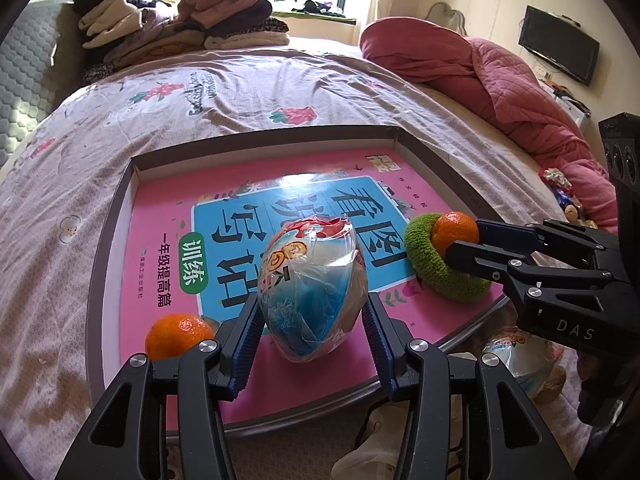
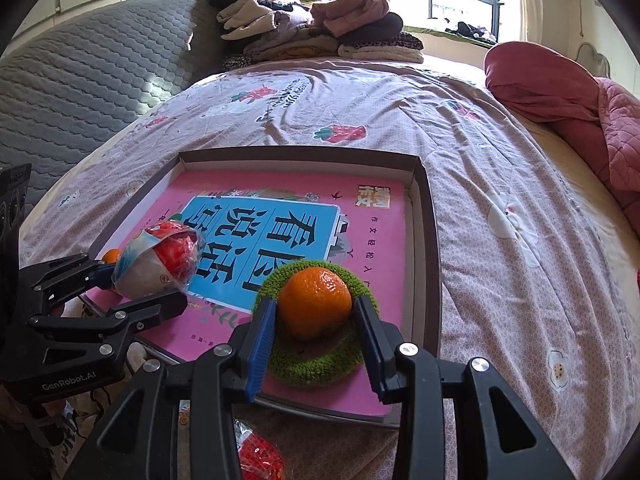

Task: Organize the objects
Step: 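Lower the plastic-wrapped ball into the tray and open the left gripper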

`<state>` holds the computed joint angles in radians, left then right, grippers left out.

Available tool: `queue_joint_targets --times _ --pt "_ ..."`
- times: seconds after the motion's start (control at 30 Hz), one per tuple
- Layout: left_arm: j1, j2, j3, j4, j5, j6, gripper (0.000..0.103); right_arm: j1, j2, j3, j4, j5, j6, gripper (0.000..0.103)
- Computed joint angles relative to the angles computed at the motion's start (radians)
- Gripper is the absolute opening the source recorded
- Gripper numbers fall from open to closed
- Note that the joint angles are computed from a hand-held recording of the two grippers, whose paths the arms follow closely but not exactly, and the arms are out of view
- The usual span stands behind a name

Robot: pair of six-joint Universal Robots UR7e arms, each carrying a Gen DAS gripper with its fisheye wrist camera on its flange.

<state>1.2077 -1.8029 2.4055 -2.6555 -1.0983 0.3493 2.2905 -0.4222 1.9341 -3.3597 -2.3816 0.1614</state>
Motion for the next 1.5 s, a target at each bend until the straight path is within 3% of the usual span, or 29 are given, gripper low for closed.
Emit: queue_joint_targets --times 1.03,1.5 --pt "-0.024 -0.044 -0.004 0.027 -0.006 -0.025 0.054 0.035 -0.012 -0.003 -0.017 -0.016 -0.015 0.042" --pt "-0.070 -0.113 -0.011 0.089 0.011 -0.056 0.064 0.060 -0.020 -0.005 -0.059 -0.025 -0.048 0.050"
